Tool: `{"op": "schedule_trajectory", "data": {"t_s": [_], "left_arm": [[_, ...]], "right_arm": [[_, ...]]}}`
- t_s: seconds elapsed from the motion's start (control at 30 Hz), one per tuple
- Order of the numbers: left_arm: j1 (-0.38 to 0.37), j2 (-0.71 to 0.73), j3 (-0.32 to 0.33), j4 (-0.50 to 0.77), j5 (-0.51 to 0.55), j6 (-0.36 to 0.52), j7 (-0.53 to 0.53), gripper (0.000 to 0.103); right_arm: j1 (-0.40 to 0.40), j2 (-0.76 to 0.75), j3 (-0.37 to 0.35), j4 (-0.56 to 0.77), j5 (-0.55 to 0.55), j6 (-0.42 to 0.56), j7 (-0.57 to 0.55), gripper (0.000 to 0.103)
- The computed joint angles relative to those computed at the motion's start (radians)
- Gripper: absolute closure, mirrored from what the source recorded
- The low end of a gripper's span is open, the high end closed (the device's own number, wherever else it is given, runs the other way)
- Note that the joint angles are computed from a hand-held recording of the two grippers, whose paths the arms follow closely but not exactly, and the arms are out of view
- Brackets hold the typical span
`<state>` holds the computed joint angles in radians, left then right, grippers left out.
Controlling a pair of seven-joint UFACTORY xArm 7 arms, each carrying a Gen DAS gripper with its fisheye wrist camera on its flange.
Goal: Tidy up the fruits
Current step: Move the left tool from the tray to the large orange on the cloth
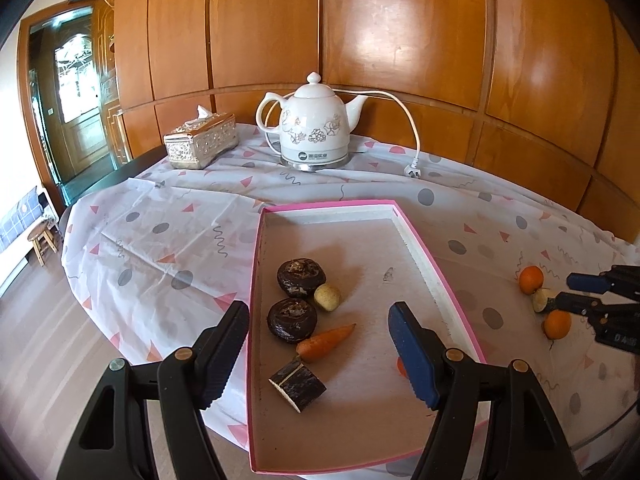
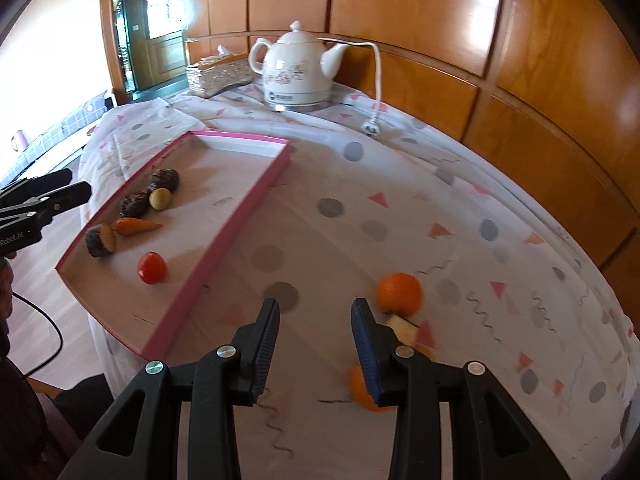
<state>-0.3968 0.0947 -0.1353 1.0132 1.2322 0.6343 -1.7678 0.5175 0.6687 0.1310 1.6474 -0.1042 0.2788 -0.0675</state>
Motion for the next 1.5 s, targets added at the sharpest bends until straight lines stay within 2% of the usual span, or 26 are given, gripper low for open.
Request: {"op": "schedule_trajectory", "data": {"t_s": [0.33, 0.87, 1.1, 1.5], "left_arm": [[-0.008, 0.016, 0.002, 0.016, -0.013, 0.001, 0.027, 0.030], [-0.029, 0.051, 0.014, 0.054, -0.043, -0.005, 0.089, 0.030], [-0.040, 0.071, 0.020, 0.077, -0.054, -0.021, 0.130, 0.030], [-0.066, 0.119, 0.037, 0.133, -0.091, -0.041, 0.218, 0.030]], "right_arm": [[-0.017, -0.061, -0.087, -0.079, -0.046, -0.014, 0.085, 0.065], [-0.068, -0.131, -0.175, -0.178, -0.146, -0.030, 0.263, 0.065], [-0.075, -0.123, -0.250, -0.190, -0.195, -0.028, 0.426, 0.065], [-0.183, -0.109, -0.216, -0.165, -0.150, 0.071, 0.586, 0.065]]}}
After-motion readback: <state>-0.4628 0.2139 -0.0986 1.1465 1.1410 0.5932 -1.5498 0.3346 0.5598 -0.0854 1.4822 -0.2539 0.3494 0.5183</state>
